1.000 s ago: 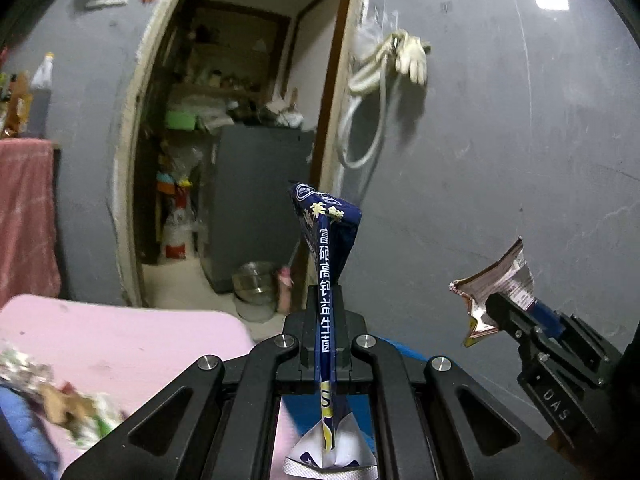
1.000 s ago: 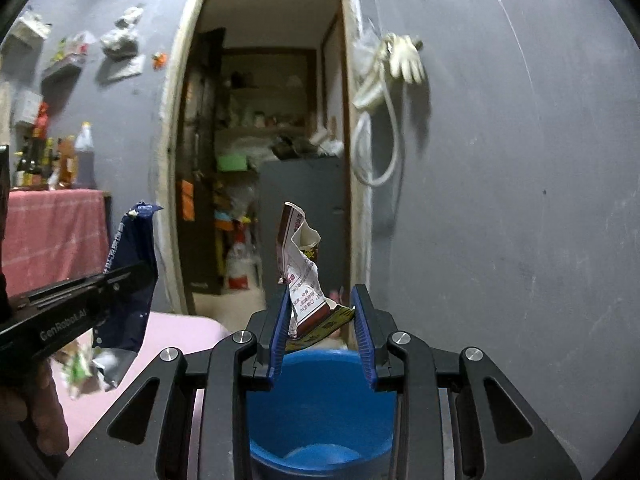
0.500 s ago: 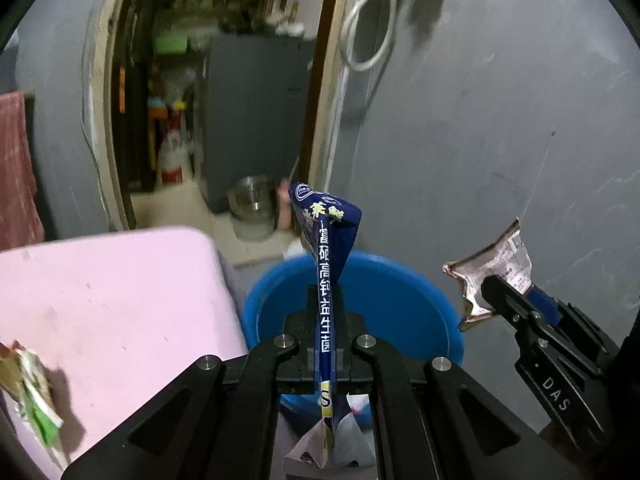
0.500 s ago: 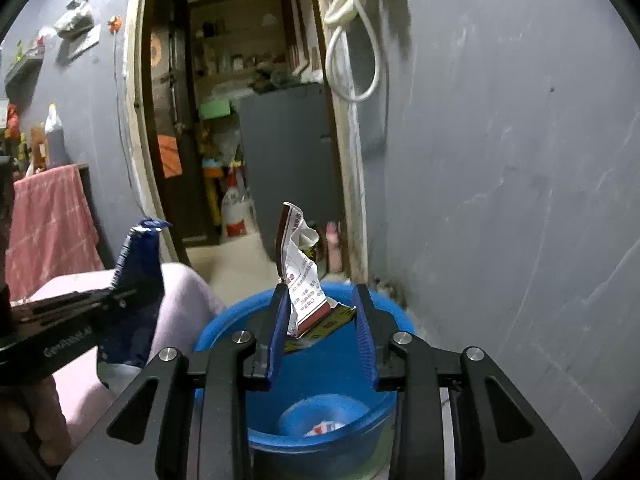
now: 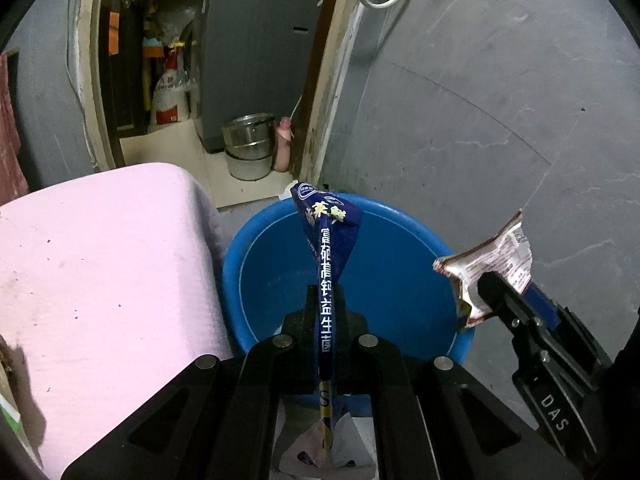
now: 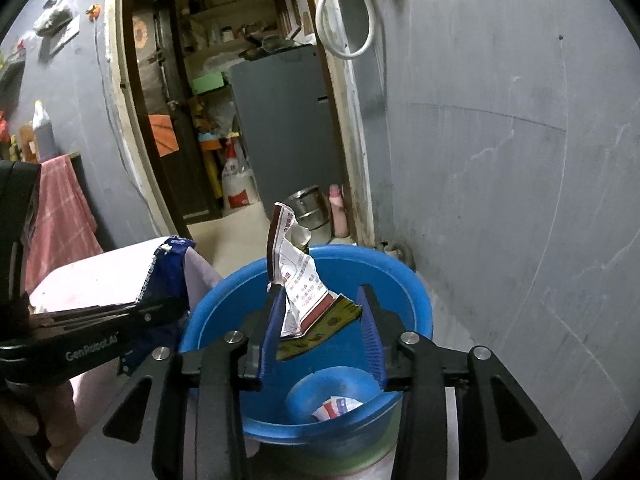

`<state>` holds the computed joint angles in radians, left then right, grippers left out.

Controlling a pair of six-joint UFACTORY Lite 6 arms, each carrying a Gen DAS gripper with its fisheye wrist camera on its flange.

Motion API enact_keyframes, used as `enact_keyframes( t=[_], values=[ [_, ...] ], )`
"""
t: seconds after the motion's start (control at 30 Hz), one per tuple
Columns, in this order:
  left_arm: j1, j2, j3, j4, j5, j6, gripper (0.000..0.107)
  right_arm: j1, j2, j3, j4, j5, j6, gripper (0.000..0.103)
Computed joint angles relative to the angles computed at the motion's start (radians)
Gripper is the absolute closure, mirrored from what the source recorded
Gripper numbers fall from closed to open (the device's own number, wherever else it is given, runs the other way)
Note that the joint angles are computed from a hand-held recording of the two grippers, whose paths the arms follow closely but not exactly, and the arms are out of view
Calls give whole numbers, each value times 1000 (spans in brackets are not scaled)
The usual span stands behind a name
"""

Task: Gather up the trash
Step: 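Carry both items over the blue bucket and open both tools, then move both open tools back over the table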

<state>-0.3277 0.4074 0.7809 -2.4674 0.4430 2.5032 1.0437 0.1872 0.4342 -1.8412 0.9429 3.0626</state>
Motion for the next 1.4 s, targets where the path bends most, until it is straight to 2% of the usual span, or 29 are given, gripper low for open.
enact_keyframes(
  t=[0.1,0.27,0.47,0.67,0.77,0.9,1.0,1.17,1.23,1.33,1.4],
  values=[
    [1,6,15,30,-12,-37,101,-17,1,4,-16,-14,3,65],
    [8,-6,8,49,5,-70,81,-4,-21,-12,5,-2,1,60],
    [44,-69,-29,98,37,-132,76,14,-36,-3,54,29,-36,55],
    [98,-246,-161,48,122,-61,63,116,-65,29,203,153,-145,45],
    [153,-361,-235,54,160,-35,54,177,-77,54,257,235,-184,32],
    [273,-520,-320,150,196,-78,46,247,-91,104,307,328,-247,24],
    [350,-608,-359,230,205,-125,33,307,-90,150,330,392,-287,18],
    [590,-766,-431,453,315,-265,22,391,-43,258,348,487,-352,7],
    [708,-812,-441,559,380,-337,21,415,-16,302,345,518,-368,1],
    [919,-868,-449,705,511,-408,13,444,31,376,331,557,-402,0],
    [1033,-880,-441,765,590,-430,12,458,62,422,311,573,-418,0]
  ],
)
